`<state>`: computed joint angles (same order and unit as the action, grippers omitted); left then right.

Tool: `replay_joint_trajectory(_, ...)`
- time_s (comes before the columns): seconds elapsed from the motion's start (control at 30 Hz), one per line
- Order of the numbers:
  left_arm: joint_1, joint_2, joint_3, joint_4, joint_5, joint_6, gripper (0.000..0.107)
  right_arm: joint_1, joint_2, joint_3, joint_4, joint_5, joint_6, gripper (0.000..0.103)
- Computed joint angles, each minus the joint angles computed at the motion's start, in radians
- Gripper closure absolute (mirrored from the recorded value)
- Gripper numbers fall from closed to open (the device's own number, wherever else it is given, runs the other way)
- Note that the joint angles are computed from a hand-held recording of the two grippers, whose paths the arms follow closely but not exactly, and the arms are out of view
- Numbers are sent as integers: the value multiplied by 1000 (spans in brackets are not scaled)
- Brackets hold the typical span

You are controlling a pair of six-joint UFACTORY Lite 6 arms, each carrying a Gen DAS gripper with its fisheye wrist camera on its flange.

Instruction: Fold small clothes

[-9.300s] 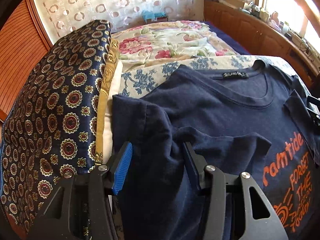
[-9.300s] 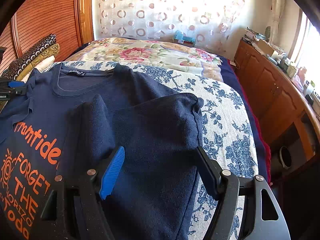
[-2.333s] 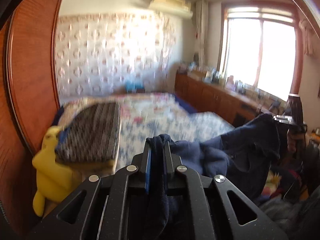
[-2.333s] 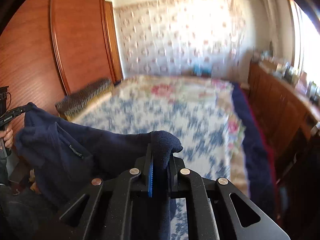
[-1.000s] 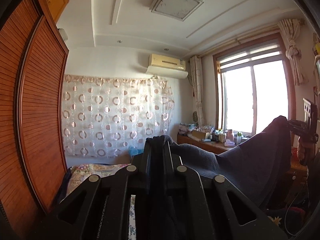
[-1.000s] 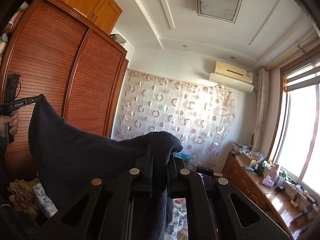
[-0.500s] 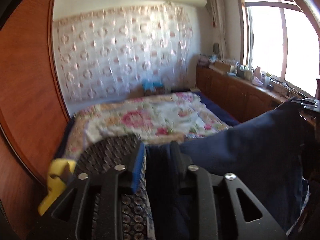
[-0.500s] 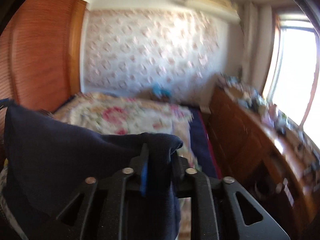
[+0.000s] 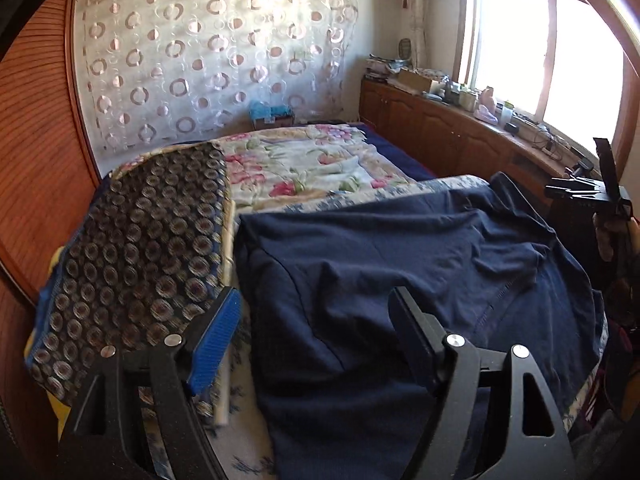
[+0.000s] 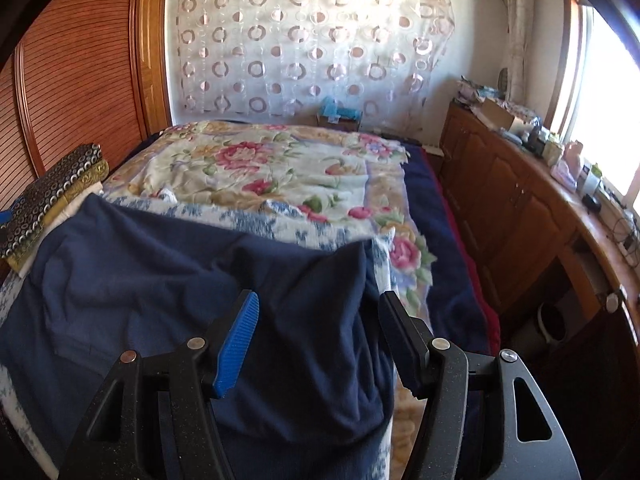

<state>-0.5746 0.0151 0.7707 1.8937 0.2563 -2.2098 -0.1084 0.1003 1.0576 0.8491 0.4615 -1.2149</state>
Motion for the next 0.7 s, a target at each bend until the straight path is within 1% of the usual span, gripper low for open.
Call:
replay_joint_trajectory(0.07, -34, 24, -8, 27, 7, -45, 30, -14, 14, 0, -1, 15, 0, 39)
replay_joint_trajectory(0.13, -40, 65, -3, 113, 4, -136, 30, -18, 25, -3, -12, 19, 23, 39)
replay_joint_trajectory(0.17, -51, 95, 1, 148, 6, -185, 30, -15, 57, 13, -6, 12, 29, 39)
replay_joint_trajectory(0.23, -48, 140, 11, 231, -8, -275, 30, -29, 45, -12, -9, 24, 34, 39)
replay_joint_trajectory(0.3, -52, 194, 29, 272, -13, -325, 30, -28, 49, -13, -28, 33, 59, 39)
replay_joint_trajectory(0.4, -48, 254, 56, 272, -26, -337, 30, -19, 63, -1, -36, 51, 92, 39)
replay_joint_trajectory(0.5, -45, 290, 67, 288, -32, -365, 30, -12, 111, 46, -28, 77, 129, 39)
replay_joint_trajectory(0.6, -53, 319, 76, 235, -24, -317, 30, -13, 139, 73, -28, 100, 158, 39)
replay_joint_trajectory(0.7, -74, 327, 79, 182, 1, -260, 28, -38, 119, 56, -19, 127, 155, 39)
